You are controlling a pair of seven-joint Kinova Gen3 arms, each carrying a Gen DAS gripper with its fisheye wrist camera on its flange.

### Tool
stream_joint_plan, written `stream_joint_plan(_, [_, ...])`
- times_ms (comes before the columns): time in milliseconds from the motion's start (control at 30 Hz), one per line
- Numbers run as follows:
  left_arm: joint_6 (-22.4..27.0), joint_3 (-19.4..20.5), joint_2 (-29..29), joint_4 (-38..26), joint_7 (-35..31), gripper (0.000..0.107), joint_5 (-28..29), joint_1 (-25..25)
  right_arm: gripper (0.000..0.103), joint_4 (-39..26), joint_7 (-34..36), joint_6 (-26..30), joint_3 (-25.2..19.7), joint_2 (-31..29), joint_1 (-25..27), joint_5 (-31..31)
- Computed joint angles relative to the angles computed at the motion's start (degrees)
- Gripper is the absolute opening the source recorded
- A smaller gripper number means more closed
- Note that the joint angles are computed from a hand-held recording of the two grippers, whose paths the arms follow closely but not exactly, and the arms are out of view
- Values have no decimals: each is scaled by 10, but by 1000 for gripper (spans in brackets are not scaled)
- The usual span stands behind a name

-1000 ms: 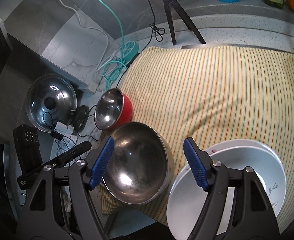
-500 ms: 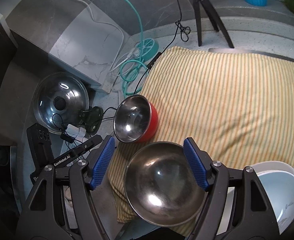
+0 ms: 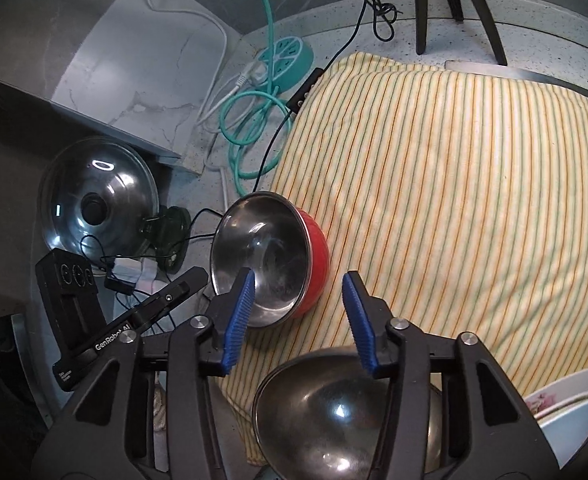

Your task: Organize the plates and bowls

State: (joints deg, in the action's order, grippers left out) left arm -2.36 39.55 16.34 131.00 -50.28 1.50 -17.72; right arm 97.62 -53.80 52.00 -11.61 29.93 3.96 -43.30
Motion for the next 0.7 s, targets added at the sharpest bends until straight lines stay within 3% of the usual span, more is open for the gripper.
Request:
stream_joint_plan(167, [-5,8,19,-5,-2,27,-10,-11,38,-15,-27,-12,5,15,-25,25])
stream_joint_plan(700, [0,-19,36,-18,-24,14,-6,14,14,-43,-73,-25,-9,42,-50,77])
